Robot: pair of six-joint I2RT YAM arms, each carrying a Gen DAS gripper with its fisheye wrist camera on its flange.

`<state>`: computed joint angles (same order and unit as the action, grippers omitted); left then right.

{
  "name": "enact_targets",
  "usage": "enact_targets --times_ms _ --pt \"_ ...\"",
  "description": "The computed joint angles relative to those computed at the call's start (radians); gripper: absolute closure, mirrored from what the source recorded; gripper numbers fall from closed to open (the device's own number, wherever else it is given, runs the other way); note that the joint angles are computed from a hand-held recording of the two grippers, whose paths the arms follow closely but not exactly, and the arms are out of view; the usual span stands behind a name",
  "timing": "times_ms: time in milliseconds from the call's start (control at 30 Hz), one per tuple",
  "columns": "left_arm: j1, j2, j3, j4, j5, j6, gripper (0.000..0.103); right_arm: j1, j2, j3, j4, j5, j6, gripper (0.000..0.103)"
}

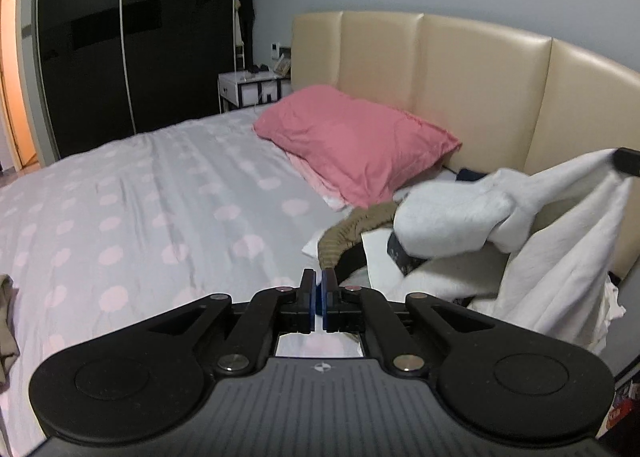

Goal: Fold clothes

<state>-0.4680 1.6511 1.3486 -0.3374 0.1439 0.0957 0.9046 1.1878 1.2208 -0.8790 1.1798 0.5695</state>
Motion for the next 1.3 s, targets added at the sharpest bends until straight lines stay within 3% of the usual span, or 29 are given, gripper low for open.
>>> enact_targets --times_ms 167,300,467,567,600,633,700,767,800,967,1033,1100,1267,1300 --pt "-0.028 0.054 -0.005 0.008 0.002 0.021 0.090 -0.099 -0.118 -0.073 -0.394 0.026 0.329 0.101" --pt "-0.079 0.122 0.015 0.016 0.002 0.034 0.080 -0.246 -0.278 -0.210 -0.472 -0.037 0.371 0.100" --pt "-0.158 0.218 0.063 0.026 -0.025 0.060 0.061 -0.552 -0.505 -0.402 -0.183 -0.291 -0.012 0.099" --pt "-0.201 0.273 0.105 0.020 -0.051 0.074 0.061 -0.587 -0.553 -0.435 -0.139 -0.355 -0.079 0.096" --pt "-0.214 0.289 0.121 0.013 -0.062 0.076 0.061 -0.601 -0.574 -0.444 -0.117 -0.373 -0.112 0.093" --pt "-0.220 0.306 0.138 0.005 -0.065 0.079 0.061 -0.602 -0.589 -0.452 -0.101 -0.378 -0.134 0.081" --pt "-0.229 0.339 0.173 -0.009 -0.068 0.079 0.060 -0.503 -0.572 -0.455 -0.066 -0.302 -0.154 0.060" --pt "-0.237 0.375 0.208 -0.017 -0.078 0.080 0.058 -0.441 -0.562 -0.464 0.008 -0.273 -0.233 0.050" --pt "-0.241 0.393 0.226 -0.020 -0.084 0.081 0.057 -0.473 -0.548 -0.479 0.092 -0.325 -0.313 0.047" --pt "-0.250 0.487 0.316 -0.025 -0.083 0.079 0.051 -0.588 -0.406 -0.516 0.339 -0.569 -0.527 0.040" --pt "-0.257 0.522 0.344 -0.018 -0.091 0.096 0.046 -0.614 -0.337 -0.533 0.410 -0.621 -0.594 0.030" --pt "-0.267 0.556 0.366 -0.002 -0.108 0.125 0.041 -0.614 -0.277 -0.541 0.460 -0.639 -0.636 0.022" --pt "-0.283 0.707 0.537 -0.057 -0.150 0.148 0.041 -0.632 -0.157 -0.559 0.570 -0.598 -0.717 0.022" --pt "-0.283 0.735 0.576 -0.076 -0.148 0.135 0.045 -0.633 -0.140 -0.568 0.594 -0.579 -0.731 0.023"
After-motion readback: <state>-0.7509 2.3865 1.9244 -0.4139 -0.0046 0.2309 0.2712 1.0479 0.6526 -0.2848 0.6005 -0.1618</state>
